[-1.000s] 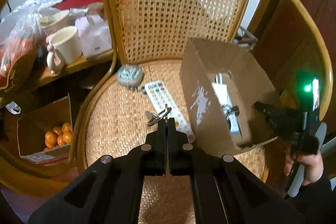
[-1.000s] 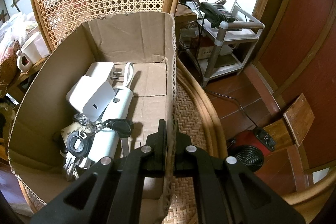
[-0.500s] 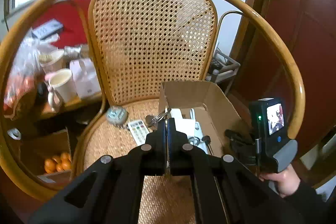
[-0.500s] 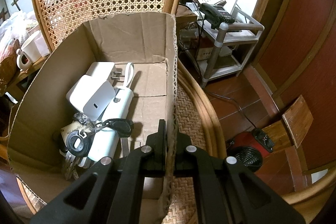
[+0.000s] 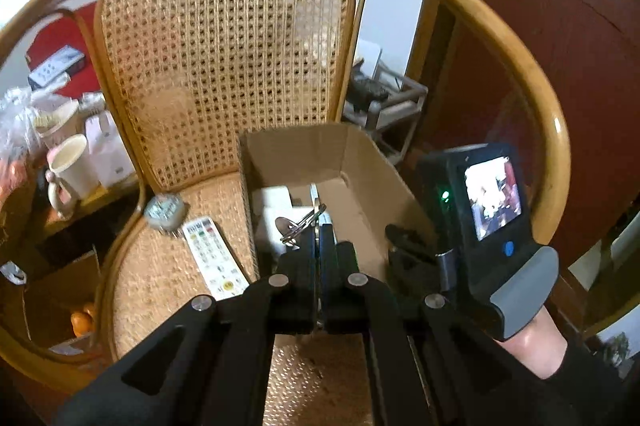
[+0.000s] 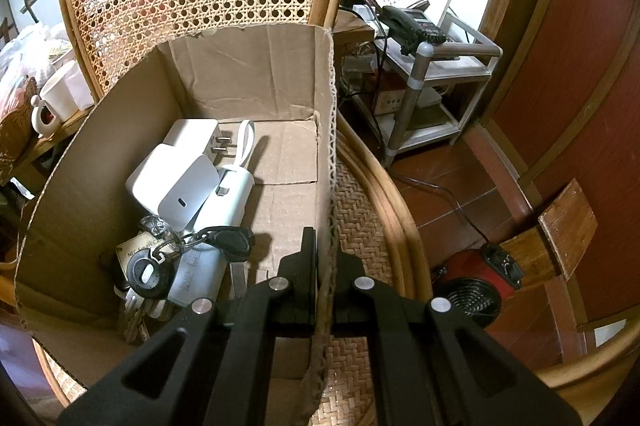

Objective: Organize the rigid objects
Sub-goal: 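Carry the key into the box and open the left gripper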

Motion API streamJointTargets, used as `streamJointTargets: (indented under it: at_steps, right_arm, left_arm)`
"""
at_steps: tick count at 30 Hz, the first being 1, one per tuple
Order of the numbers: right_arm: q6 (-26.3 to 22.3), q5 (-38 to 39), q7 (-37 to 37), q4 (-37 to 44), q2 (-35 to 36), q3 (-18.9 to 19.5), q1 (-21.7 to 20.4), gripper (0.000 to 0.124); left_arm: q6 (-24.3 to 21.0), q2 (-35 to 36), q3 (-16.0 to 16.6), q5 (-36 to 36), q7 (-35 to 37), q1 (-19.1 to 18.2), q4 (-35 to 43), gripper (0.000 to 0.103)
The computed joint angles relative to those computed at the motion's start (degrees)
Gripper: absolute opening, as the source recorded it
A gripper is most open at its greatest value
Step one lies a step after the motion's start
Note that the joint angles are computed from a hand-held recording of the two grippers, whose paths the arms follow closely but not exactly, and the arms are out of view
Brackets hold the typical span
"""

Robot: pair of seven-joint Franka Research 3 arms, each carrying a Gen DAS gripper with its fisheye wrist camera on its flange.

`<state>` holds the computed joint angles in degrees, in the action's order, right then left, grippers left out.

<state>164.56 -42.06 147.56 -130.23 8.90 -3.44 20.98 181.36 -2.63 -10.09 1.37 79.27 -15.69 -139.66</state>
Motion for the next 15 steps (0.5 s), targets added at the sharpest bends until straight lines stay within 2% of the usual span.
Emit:
streamJointTargets:
  at_steps: [2, 6, 9, 12, 15]
  right_arm:
    - [0.22, -0.15, 0.35, -0.06, 0.03, -0.10, 0.03, 0.006]
    - [0.39, -0.08, 0.39, -0.05, 0.06, -0.16, 0.02, 0.006]
    - [0.65, 0.50, -0.25, -0.09, 0.14, -0.13, -0.09, 0.006]
    - [0.66, 0.44, -0.16, -0.17, 0.07, -0.24, 0.07, 0.006]
    - [0.60, 0.36, -0.10, -0.16, 0.07, -0.30, 0.13, 0.006]
  left_arm:
    - [-1.11, 1.22, 0.90, -7.47, 5.88, -2.04, 1.00, 0.002]
    - [-1.91, 2.67, -1.32, -16.84, 13.48, -1.01, 2.21, 0.002]
    - [-0.65, 2.57, -2.52, -16.88, 13.78, 0.03, 1.89, 0.002]
    - [-0.42, 2.67, -3.46, -24.66, 20.75, -0.14, 2.38, 0.005]
    - [-1.08, 2.54, -3.17, -19.45, 15.63, 0.58, 2.23, 0.007]
